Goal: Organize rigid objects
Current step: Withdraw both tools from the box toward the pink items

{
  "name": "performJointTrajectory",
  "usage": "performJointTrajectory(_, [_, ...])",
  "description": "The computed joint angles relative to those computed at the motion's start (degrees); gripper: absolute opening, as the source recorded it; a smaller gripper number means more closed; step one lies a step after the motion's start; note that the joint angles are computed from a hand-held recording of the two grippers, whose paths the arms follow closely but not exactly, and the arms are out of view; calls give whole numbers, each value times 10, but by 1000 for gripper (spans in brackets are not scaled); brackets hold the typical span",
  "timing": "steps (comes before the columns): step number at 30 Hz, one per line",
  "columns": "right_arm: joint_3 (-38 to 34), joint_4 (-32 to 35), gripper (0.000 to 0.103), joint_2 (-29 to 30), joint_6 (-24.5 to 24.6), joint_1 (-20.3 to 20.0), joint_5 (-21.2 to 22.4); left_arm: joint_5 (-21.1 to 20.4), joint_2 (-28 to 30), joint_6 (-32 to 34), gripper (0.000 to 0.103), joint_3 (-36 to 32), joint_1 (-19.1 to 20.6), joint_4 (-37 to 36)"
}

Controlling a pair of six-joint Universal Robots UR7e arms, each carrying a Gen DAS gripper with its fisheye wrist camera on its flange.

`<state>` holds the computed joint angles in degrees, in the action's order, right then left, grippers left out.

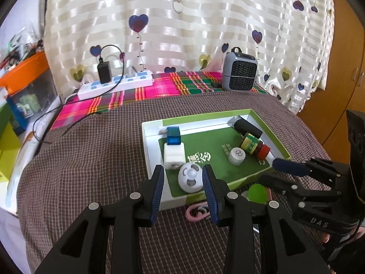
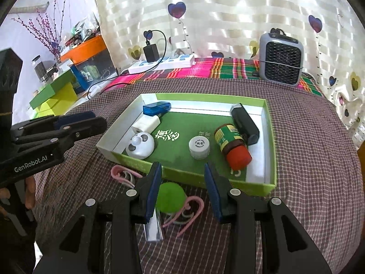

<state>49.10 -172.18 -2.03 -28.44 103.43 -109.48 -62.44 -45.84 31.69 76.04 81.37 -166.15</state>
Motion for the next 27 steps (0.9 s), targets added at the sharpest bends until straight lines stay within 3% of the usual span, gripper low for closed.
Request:
performJointTrajectory(15, [131,-108,40,-53,13,-9,-4,-18,-42,-38,35,75,18,-22])
performJointTrajectory(27, [144,-99,40,-49,38,-15,-5,-32,-45,-62,38,89,37,1])
